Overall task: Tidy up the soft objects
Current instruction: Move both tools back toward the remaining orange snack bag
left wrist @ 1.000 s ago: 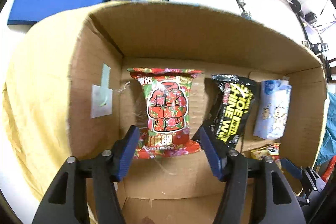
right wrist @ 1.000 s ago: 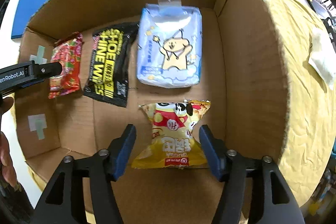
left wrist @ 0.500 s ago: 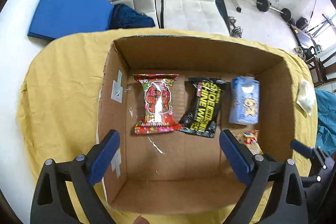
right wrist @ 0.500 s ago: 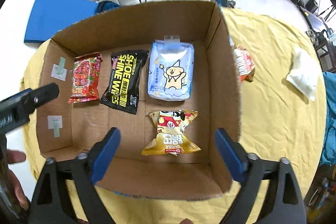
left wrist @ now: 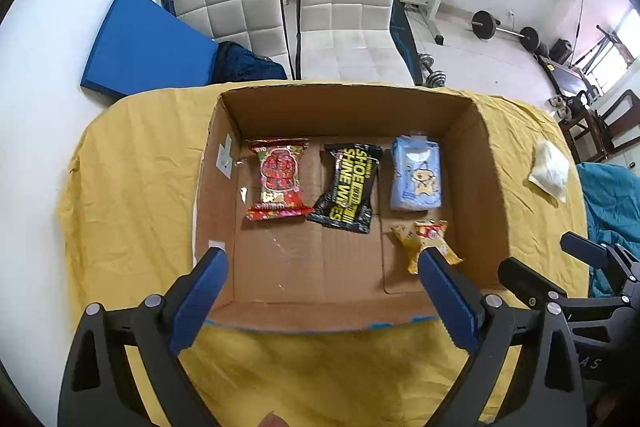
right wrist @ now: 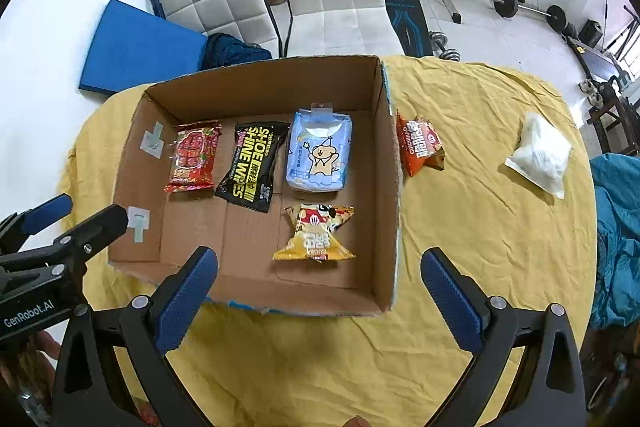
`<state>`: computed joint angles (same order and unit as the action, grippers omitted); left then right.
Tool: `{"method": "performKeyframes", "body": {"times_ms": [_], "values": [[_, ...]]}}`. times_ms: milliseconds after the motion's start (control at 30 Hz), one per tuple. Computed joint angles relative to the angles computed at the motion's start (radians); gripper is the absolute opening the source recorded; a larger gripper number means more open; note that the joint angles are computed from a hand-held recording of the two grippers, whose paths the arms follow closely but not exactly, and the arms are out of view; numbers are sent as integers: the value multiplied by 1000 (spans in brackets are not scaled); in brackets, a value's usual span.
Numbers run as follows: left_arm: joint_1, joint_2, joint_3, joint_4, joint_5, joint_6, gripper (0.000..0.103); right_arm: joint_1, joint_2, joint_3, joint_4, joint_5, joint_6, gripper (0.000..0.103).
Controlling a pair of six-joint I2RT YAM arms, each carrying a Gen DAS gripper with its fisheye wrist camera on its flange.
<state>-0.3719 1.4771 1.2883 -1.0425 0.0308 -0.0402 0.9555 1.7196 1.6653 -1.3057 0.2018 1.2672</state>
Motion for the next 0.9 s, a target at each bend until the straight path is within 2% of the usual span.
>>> {"method": "performKeyframes", "body": {"times_ms": [300, 533, 700, 767, 900], "values": [[-118, -26, 59, -55, -36, -126, 97, 18, -177, -122, -8, 8, 33, 103], [-330, 118, 238, -89, -122, -224, 97, -50, -435, -305, -74, 22, 59, 103], [-469, 381, 517, -153, -182, -175, 97, -237, -653, -469, -154, -17, -26, 103], [-506, 517, 672, -211, -211, -150, 97, -371, -733, -532, -178, -48, -126, 103], [-557, 877, 1156, -427, -275, -91, 97, -750, -855, -639, -192, -144, -447, 103]]}}
